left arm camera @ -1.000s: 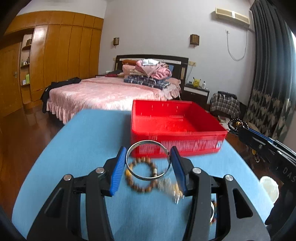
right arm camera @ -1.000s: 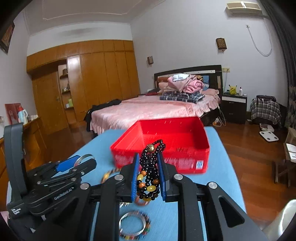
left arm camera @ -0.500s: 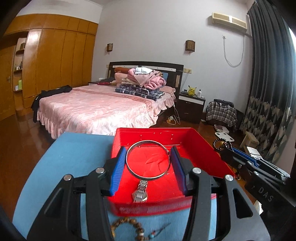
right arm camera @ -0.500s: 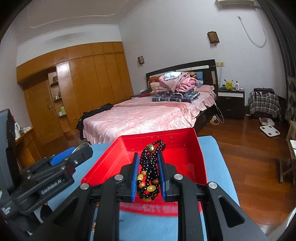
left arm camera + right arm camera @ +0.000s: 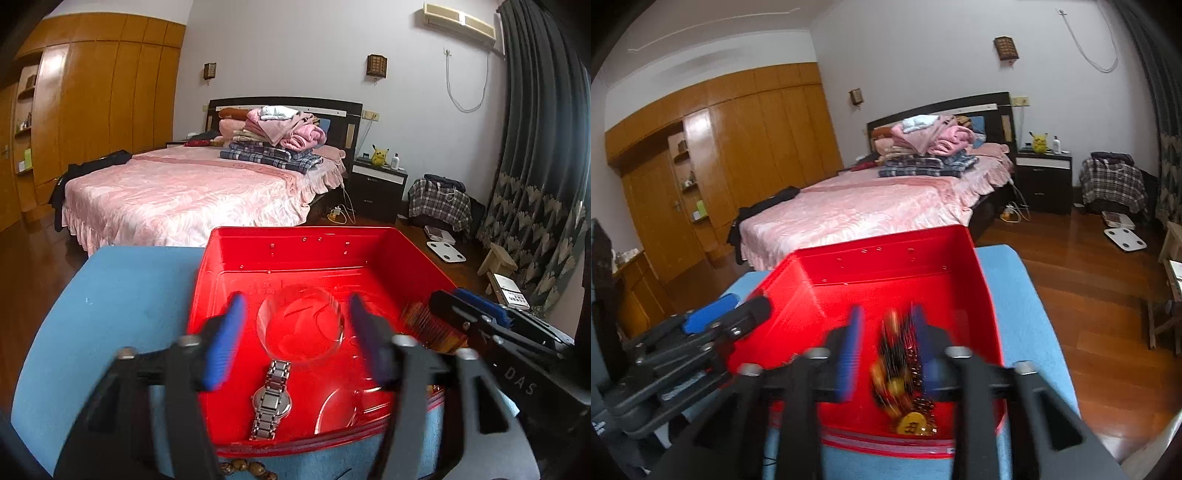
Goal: Organize jewelry
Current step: 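Lower the bangle and black bracelet into the red tin and open both tools, then withdraw both open tools from the red tin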
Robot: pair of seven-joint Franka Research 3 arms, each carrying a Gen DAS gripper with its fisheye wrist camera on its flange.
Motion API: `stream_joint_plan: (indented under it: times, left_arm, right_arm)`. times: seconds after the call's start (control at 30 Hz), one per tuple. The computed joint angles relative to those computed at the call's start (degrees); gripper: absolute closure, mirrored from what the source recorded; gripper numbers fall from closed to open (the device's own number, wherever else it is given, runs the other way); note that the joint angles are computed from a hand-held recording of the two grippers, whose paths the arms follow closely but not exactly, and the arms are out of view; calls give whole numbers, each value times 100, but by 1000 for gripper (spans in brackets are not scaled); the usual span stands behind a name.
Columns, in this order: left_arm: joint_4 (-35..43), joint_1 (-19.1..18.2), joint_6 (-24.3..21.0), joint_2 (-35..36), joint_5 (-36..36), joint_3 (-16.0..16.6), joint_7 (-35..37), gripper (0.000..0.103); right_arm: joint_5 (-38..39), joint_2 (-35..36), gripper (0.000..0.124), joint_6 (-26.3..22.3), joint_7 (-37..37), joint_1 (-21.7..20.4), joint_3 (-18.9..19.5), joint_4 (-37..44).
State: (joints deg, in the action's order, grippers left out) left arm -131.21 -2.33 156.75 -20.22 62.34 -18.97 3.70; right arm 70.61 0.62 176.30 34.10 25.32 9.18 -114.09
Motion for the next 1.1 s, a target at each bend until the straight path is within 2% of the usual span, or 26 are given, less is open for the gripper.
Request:
stream_joint_plan:
  times: [0.2,0.37,0.53,0.7,0.8,1.1]
  left_arm:
    - [-301,-48,-39,-467,-170,-11,86,28]
    - [-734,-106,-220,-1185,-466,-148,125,23]
    - [-1251,-197,-572,-2029,-838,-479,21,22]
    - [-1646,-563,-1224,-2640,-1301,-788,178,22]
    - [-1817,-807,-1663,-2881,-1540,-999,173,22]
    - [-2203,-1513,-2238,-3087,-1895,-1169,115,19]
  right_arm:
    - [700,-286,71,162,-552,61,-50,-248]
    - [1694,-854,67,173,-1438,194,-197,-694]
    - [2441,-1650,66,152,-2051,278,-185,-1429]
    - [2226,-2290,66,159,-1696,310,-25,-2187]
    - [1884,-2604,66,245,-1240,441,31,-2605]
    - [651,-3070,66,401,123,864,188,-3549]
